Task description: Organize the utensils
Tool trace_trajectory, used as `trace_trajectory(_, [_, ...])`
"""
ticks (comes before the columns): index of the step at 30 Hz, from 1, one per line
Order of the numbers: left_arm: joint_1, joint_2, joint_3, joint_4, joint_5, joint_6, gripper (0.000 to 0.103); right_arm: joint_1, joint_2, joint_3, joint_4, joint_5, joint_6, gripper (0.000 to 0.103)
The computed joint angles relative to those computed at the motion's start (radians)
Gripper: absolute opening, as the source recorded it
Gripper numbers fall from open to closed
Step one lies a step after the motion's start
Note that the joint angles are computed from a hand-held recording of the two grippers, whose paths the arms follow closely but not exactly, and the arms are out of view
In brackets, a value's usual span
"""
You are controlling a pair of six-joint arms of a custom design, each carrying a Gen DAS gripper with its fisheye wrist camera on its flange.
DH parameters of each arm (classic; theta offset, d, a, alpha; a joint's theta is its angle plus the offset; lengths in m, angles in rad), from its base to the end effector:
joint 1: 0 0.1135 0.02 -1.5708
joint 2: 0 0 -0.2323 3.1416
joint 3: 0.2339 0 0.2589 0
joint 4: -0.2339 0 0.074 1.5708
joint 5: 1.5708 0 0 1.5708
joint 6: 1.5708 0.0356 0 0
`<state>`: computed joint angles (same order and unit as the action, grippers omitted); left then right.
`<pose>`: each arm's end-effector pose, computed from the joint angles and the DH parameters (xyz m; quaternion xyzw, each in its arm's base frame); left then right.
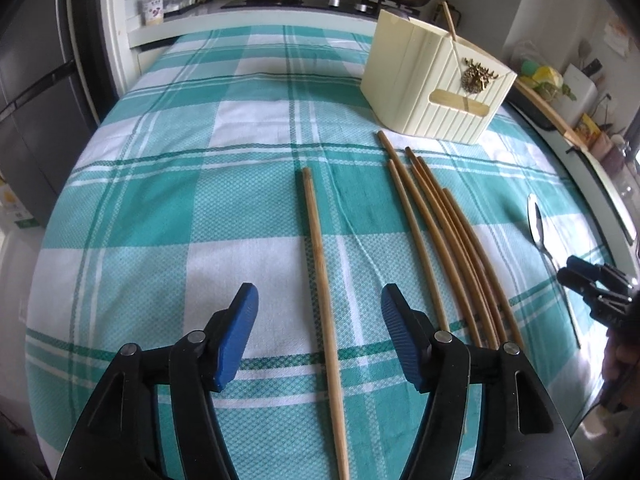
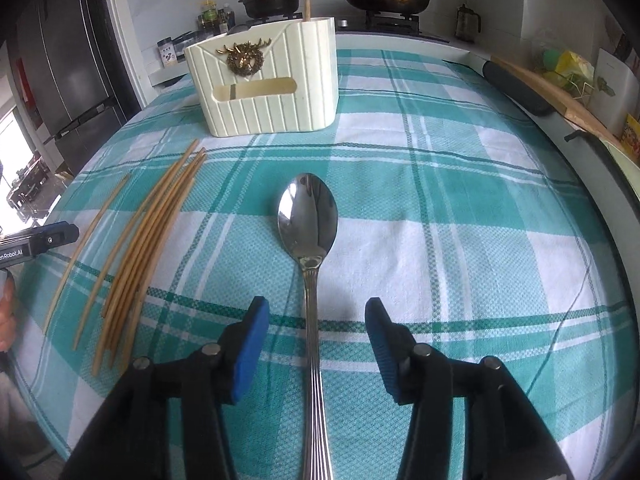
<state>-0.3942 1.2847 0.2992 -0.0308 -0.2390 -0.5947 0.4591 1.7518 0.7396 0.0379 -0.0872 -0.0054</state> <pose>0.1886 -0.0693 0.0673 -0.1280 0.9469 -0.0280 0.2936 0.2744 0.1391 0.0697 -0.2323 0.9264 0.1066 0.2767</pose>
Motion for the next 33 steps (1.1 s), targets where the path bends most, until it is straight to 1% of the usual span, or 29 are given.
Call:
trace_trajectory(2, [-0.017,0.092,0.059,0.007,-0.031,0.011,0.066,-0.004,0.022,0.022,0.003,0.0,-0.002,0.052])
trace_trajectory(3, [-0.01,0.135,0.084,0.012,-0.031,0.016,0.066,-0.009,0.034,0.034,0.004,-0.005,-0.005,0.055])
trace_trajectory(4, [0.011,0.182,0.112,0.015,-0.022,0.021,0.066,-0.013,0.051,0.052,-0.003,-0.013,-0.011,0.06])
trace_trajectory(6, [0.06,0.253,0.156,0.024,0.011,0.037,0.066,-0.024,0.088,0.091,-0.026,-0.042,-0.022,0.061])
trace_trajectory(8, [0.08,0.293,0.193,0.017,-0.005,0.062,0.065,-0.026,0.114,0.115,-0.024,-0.056,-0.024,0.062])
trace_trajectory(12, [0.105,0.359,0.27,-0.017,-0.001,0.105,0.064,0.011,0.193,0.194,0.001,0.005,-0.045,0.065])
trace_trajectory(13, [0.108,0.375,0.291,-0.028,-0.002,0.111,0.062,0.02,0.222,0.226,0.003,0.02,-0.051,0.065])
trace_trajectory(15, [0.111,0.395,0.32,-0.037,0.002,0.12,0.051,0.033,0.265,0.272,0.013,0.04,-0.045,0.067])
trace_trajectory(16, [0.11,0.403,0.33,-0.038,0.001,0.123,0.037,0.037,0.276,0.286,0.016,0.048,-0.039,0.062])
trace_trajectory(17, [0.106,0.408,0.339,-0.036,-0.001,0.125,0.015,0.04,0.278,0.29,0.023,0.052,-0.04,0.046])
trace_trajectory(18, [0.101,0.416,0.348,-0.035,-0.008,0.127,0.006,0.044,0.277,0.292,0.022,0.064,-0.042,0.042])
trace_trajectory(20, [0.098,0.417,0.348,-0.028,-0.026,0.115,0.005,0.04,0.266,0.281,0.027,0.054,-0.035,0.041])
trace_trajectory(22, [0.114,0.369,0.31,-0.01,-0.009,0.089,0.005,0.026,0.221,0.239,0.051,0.013,-0.033,0.041])
trace_trajectory(23, [0.117,0.318,0.277,-0.004,-0.013,0.073,0.005,0.02,0.18,0.207,0.066,-0.007,-0.033,0.041])
trace_trajectory(26, [0.098,0.102,0.175,-0.036,-0.05,0.031,0.005,0.012,0.019,0.1,0.095,-0.052,-0.036,0.041])
trace_trajectory(29, [0.052,-0.165,0.1,-0.143,-0.107,-0.012,0.005,0.006,-0.148,0.014,0.081,-0.091,-0.031,0.041])
trace_trajectory(31, [-0.002,-0.331,0.075,-0.24,-0.167,-0.045,0.005,0.006,-0.258,-0.04,0.067,-0.108,-0.023,0.041])
trace_trajectory(33, [-0.075,-0.467,0.066,-0.34,-0.242,-0.087,0.005,0.005,-0.354,-0.083,0.051,-0.119,-0.015,0.041])
